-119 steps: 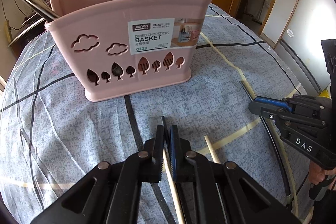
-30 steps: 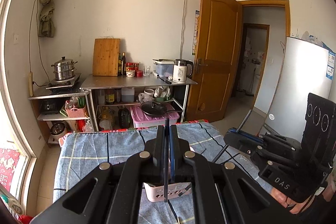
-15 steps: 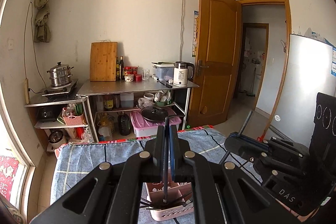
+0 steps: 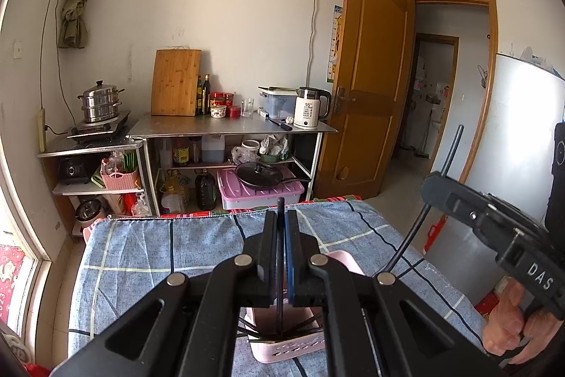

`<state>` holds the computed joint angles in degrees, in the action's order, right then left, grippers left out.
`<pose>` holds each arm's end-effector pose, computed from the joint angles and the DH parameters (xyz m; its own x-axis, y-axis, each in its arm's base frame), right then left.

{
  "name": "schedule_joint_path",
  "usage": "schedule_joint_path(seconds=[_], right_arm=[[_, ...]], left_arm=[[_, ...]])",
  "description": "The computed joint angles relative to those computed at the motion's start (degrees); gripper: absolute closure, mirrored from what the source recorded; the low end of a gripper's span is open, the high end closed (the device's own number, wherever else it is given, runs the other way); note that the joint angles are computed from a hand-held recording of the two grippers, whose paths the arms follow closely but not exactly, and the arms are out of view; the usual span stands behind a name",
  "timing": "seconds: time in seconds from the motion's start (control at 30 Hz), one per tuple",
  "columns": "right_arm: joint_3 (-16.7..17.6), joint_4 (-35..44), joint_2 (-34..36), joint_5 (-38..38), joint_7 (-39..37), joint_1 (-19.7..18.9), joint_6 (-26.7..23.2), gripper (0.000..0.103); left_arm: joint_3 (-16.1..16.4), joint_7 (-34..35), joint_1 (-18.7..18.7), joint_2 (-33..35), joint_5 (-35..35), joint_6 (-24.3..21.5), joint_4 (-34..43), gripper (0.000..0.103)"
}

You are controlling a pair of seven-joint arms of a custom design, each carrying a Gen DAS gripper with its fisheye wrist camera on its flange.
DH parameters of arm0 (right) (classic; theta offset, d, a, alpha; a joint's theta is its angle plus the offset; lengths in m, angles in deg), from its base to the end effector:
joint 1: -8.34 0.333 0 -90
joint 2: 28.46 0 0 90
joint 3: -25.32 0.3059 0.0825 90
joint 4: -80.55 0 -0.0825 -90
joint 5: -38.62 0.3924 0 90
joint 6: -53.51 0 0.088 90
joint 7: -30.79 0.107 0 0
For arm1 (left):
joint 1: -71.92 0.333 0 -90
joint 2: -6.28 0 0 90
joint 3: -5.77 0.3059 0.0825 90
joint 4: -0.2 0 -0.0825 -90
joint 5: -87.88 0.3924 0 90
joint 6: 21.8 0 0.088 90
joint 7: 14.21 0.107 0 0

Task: Organize utensils
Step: 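Lower the chopsticks into the basket compartments and open both tools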

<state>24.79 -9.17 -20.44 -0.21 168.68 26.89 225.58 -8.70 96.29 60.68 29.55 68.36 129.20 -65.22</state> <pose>0.6029 0.2444 0.6932 0.1884 -0.9727 -0.1355 -0.2626 0.0831 -0.9613 0.6722 -0.2576 0.7053 -0.5621 -0.8190 0.1156 -0.3987 0.1458 -0.9054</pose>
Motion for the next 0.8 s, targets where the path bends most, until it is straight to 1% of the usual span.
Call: schedule_joint_path(seconds=[0.03, 0.1, 0.17, 0.27, 0.37, 0.5, 0.6, 0.73, 0.8], right_arm=[[-0.44, 0.91, 0.26, -1.43, 0.91, 0.39, 0.03, 0.098], [-1.99, 2.09, 0.53, -7.02, 5.07, 1.71, -0.37, 0.098], [-2.60, 2.48, 0.87, -10.77, 7.98, 2.18, -0.80, 0.098], [-1.79, 1.86, 1.55, -10.10, 7.55, 1.53, -1.83, 0.098], [-1.02, 0.15, 1.37, -7.51, 5.79, 0.84, -2.42, 0.098], [-0.39, -2.87, 0.16, -5.26, 4.43, 0.16, -1.93, 0.098], [-0.24, -4.48, -0.73, -4.56, 4.84, -0.16, -1.54, 0.098], [-0.87, -4.09, -2.13, -8.37, 8.89, -0.29, 0.81, 0.098], [-1.34, -3.26, -2.50, -12.04, 12.53, -0.24, 2.39, 0.098]], left_arm=[[-0.21, 0.31, 0.10, -0.03, -0.28, 0.22, 0.12, 0.099], [-0.56, 1.04, 0.31, -0.16, -0.87, 0.54, -0.03, 0.099], [-0.60, 1.38, 0.34, -0.12, -1.07, 0.27, -0.22, 0.099], [-0.33, 1.20, 0.23, 0.05, -0.86, -0.71, -0.54, 0.099], [-0.40, 1.52, 0.56, -0.57, -1.33, -0.78, -2.07, 0.099], [-0.40, 2.00, 0.83, -1.48, -1.89, -0.80, -4.14, 0.099], [-0.04, 2.05, 0.57, -1.99, -1.32, -1.17, -5.69, 0.099], [0.13, 1.87, 0.59, -2.36, -1.22, -1.10, -6.55, 0.099], [0.03, 2.05, 0.80, -2.50, -1.60, -0.88, -6.73, 0.099]])
